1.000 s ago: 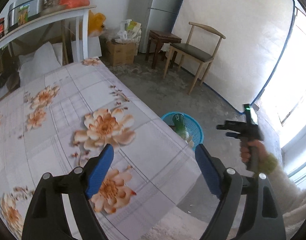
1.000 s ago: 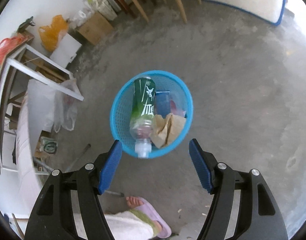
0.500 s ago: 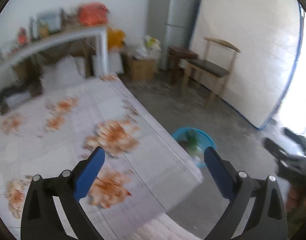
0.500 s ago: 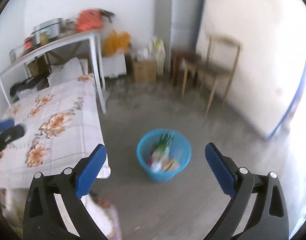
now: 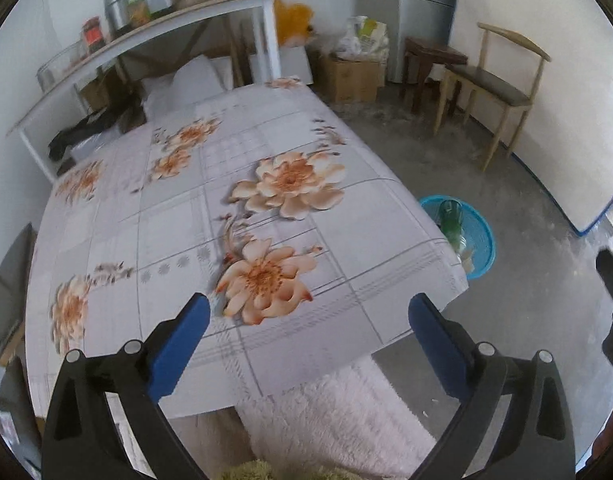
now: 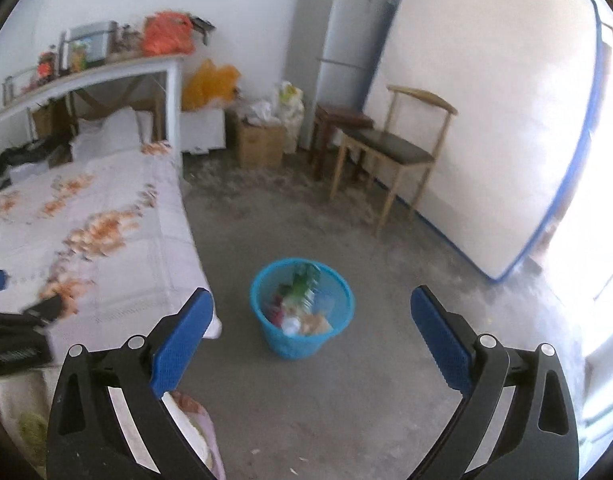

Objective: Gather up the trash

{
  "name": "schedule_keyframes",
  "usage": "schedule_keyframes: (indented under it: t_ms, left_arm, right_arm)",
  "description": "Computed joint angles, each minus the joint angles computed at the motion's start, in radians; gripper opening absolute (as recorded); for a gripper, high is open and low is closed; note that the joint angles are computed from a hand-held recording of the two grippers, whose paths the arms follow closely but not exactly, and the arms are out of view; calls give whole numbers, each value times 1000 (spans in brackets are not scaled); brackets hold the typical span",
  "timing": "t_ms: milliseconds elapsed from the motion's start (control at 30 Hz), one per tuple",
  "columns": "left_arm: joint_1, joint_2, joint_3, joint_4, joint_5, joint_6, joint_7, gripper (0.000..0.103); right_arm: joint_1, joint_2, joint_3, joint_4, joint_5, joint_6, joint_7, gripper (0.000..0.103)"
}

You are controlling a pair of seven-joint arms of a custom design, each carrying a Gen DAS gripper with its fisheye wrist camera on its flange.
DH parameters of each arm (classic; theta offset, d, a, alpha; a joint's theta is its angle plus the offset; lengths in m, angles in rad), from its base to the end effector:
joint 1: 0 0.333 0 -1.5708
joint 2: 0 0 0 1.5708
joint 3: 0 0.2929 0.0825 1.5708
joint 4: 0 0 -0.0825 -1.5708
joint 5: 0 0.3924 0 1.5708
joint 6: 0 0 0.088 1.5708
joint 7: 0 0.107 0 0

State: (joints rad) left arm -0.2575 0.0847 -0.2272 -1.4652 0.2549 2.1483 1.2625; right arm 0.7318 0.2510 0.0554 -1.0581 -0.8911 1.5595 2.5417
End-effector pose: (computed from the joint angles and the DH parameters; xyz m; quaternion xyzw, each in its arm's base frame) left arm 0.5654 -0.2780 0.6722 -0.5849 0.7476 -0.2288 0.2162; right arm 0.4957 0.3692 0.7334 -0.5278 0.7292 -0.4085 0.1509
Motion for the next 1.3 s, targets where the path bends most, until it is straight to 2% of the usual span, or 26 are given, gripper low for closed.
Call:
schedule_keyframes:
  t_ms: [67,233,500,1300]
  left_arm:
    - [2,-15,3,-17,9,26,-15,97]
    - [-4,-34,-6,-38,10,61,-8,97]
    - [-18,-11,-12,3,-11,60,-34,97]
    - [-30,16,-11,35,-5,29,-27,97]
  right_arm:
    - [-3,-9,-2,-9,16,-36,14,95]
    - [-30,-60,15,-72,43,-63,83,95]
    - [-59,-77,39,-93,38,-74,126,95]
    - [-71,-82,50,-105,35,-71,142,95]
